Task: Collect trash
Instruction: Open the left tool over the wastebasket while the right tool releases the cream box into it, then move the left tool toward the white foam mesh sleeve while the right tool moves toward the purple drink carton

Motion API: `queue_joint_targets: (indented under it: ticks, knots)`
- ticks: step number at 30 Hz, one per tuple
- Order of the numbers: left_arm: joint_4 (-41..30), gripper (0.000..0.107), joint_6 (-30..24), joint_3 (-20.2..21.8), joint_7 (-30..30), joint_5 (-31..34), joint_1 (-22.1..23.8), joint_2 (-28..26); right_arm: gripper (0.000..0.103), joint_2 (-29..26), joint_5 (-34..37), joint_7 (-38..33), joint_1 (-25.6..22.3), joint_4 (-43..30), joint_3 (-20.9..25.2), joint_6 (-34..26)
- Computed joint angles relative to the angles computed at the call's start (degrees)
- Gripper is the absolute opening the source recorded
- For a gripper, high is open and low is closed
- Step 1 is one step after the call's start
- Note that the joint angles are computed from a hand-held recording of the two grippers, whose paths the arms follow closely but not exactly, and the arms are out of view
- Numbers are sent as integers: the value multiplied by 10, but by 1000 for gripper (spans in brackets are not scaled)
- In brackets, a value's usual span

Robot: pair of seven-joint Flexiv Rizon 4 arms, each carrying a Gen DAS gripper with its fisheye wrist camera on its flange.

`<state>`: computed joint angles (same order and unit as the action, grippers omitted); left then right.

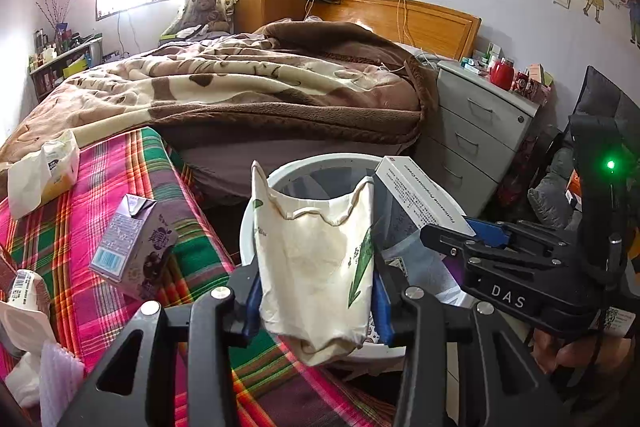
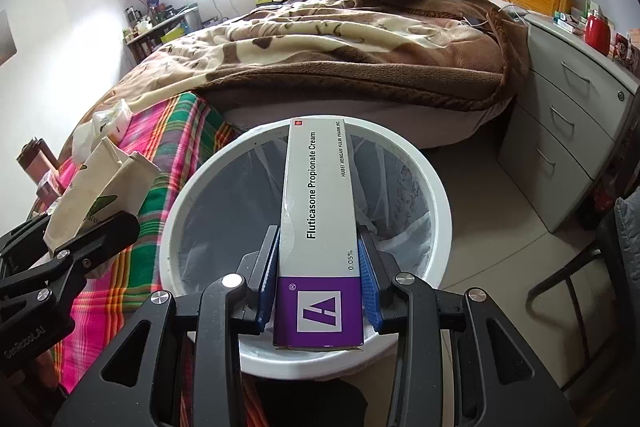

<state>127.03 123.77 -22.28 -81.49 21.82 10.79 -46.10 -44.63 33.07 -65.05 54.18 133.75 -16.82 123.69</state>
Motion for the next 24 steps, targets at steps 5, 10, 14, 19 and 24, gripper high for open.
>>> queue_joint_targets:
  ticks: [5, 10, 14, 19, 24]
  knots:
    - [-13, 58, -11, 3, 5, -11, -15, -5, 37, -5, -8, 5, -3, -4, -10, -19]
    - [-15, 69, -16, -9, 5, -6, -5, -9, 38, -8, -9, 16, 10, 0, -26, -34]
    - [-10, 74, -11, -8, 5, -7, -3, -7, 43, -10, -17, 29, 20, 6, -40, -40]
    - [3, 75, 1, -9, -2, 0, 9, 0, 59, -11, -22, 36, 28, 10, -45, -33]
    - [18, 75, 14, -3, -10, 13, 25, 9, 59, -7, -18, 38, 39, 12, -49, -30]
